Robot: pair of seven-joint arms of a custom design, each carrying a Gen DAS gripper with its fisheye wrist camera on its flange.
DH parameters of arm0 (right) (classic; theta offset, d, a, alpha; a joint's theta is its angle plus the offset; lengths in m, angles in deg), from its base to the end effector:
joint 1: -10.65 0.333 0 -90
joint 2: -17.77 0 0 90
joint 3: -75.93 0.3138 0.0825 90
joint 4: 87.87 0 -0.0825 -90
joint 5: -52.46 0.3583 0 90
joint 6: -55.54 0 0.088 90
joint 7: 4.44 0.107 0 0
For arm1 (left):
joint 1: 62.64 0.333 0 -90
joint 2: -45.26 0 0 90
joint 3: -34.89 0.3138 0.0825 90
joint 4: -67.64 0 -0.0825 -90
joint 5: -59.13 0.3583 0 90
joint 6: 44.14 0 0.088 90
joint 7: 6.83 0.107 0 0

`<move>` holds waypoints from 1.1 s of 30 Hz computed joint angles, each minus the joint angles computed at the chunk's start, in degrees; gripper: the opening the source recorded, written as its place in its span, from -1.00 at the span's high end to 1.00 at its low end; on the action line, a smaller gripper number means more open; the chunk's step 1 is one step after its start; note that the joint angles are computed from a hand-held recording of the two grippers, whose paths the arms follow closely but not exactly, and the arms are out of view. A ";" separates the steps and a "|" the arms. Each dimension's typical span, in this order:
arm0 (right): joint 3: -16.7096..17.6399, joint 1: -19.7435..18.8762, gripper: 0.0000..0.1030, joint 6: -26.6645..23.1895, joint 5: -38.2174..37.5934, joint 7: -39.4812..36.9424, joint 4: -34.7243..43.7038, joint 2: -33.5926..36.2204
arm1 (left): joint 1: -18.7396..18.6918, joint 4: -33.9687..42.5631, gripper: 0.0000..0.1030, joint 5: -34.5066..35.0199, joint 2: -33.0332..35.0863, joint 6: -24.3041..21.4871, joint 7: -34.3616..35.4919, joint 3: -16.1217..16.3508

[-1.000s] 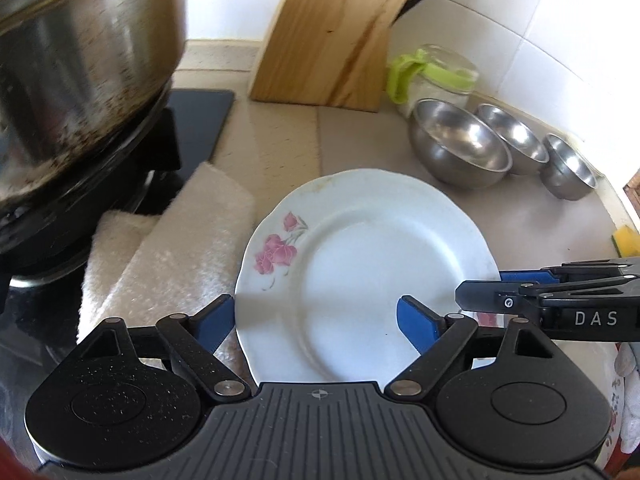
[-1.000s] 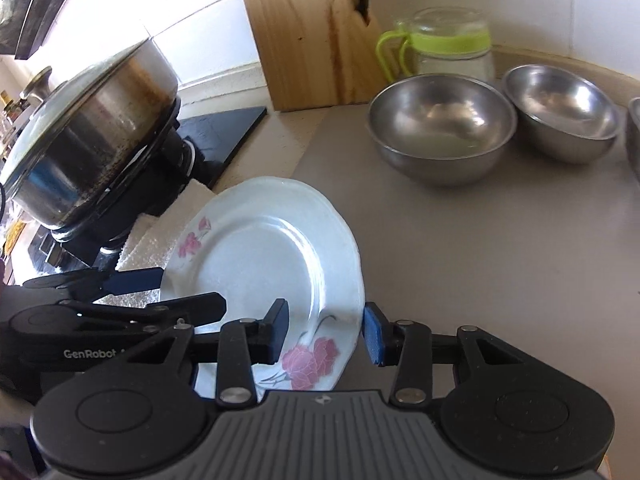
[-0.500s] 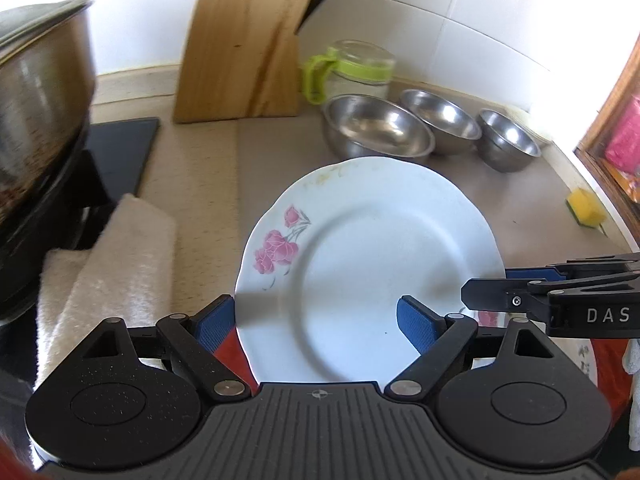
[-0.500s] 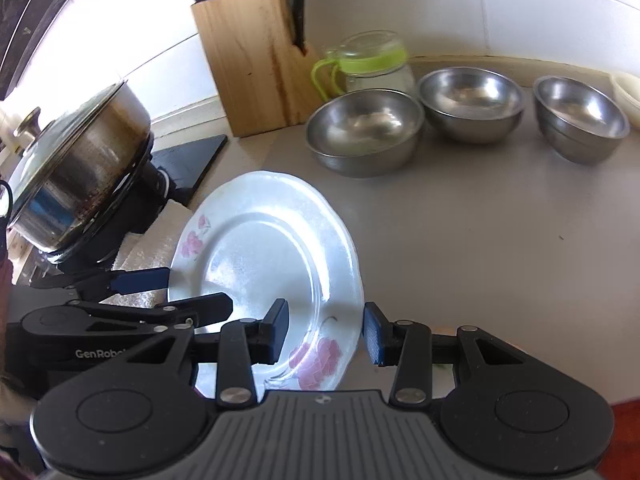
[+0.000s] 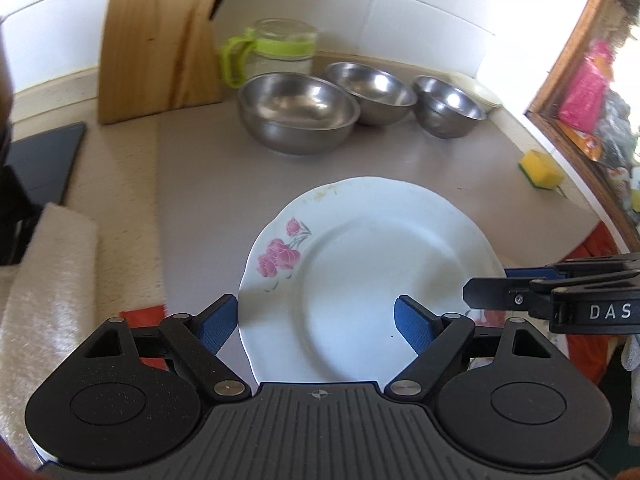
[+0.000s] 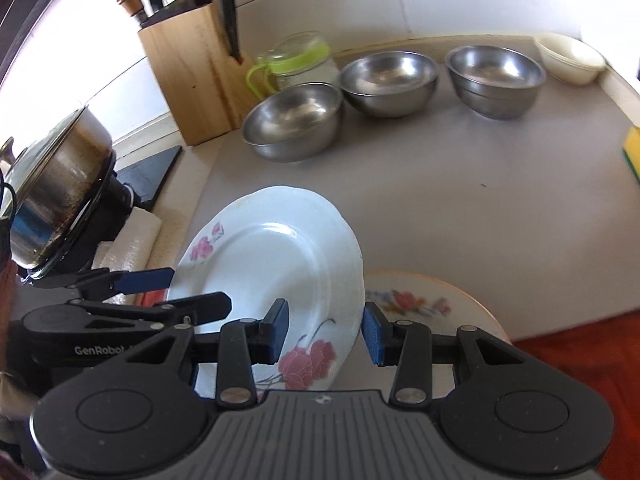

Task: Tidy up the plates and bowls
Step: 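Carry the plate with the right gripper and lower it onto the plate stack, then open the right gripper to release the plate on the stack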

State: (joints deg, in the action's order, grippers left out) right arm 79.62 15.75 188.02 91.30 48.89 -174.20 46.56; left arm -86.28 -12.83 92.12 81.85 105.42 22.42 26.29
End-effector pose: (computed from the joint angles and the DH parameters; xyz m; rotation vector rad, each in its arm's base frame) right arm 0.6918 0.1110 0.4199 -2.0636 1.3864 0.0760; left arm 0.6341 -0.3808 0.4049 -2.0364 1.7700 -0.8018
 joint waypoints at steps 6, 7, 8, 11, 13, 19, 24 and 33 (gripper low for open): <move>-1.15 -0.33 0.17 1.35 -0.37 1.13 -4.30 -2.85 | 0.30 3.28 -0.71 -1.97 2.31 -0.20 5.25 -1.85; -1.34 -0.38 0.17 1.42 -0.50 1.42 -4.80 -3.17 | 0.27 3.68 -0.71 -2.37 2.60 -0.11 6.05 -2.04; -1.60 -0.37 0.17 1.50 -0.88 1.73 -5.28 -3.46 | 0.19 4.11 -0.71 -2.72 2.90 -0.12 6.92 -2.22; -2.20 -0.29 0.17 2.18 -1.96 2.58 -6.58 -4.08 | -0.13 5.58 -0.72 -3.87 3.93 -0.53 9.64 -2.76; -2.30 -0.54 0.17 2.39 -1.94 2.84 -7.33 -4.53 | -0.86 6.60 -0.71 -3.82 4.52 -0.85 10.73 -2.38; -2.84 -0.87 0.17 2.91 -2.58 3.09 -10.16 -6.34 | -2.16 8.22 -0.73 -4.11 5.54 -0.60 12.37 -1.85; -3.74 -0.71 0.17 3.72 -4.49 4.63 -11.67 -7.12 | -2.63 9.67 -0.74 -4.99 6.58 -0.18 14.41 -2.53; -4.00 -0.65 0.15 9.25 -5.95 2.66 -14.49 -8.62 | -3.64 12.27 -0.65 -6.87 8.27 -0.90 15.34 -2.57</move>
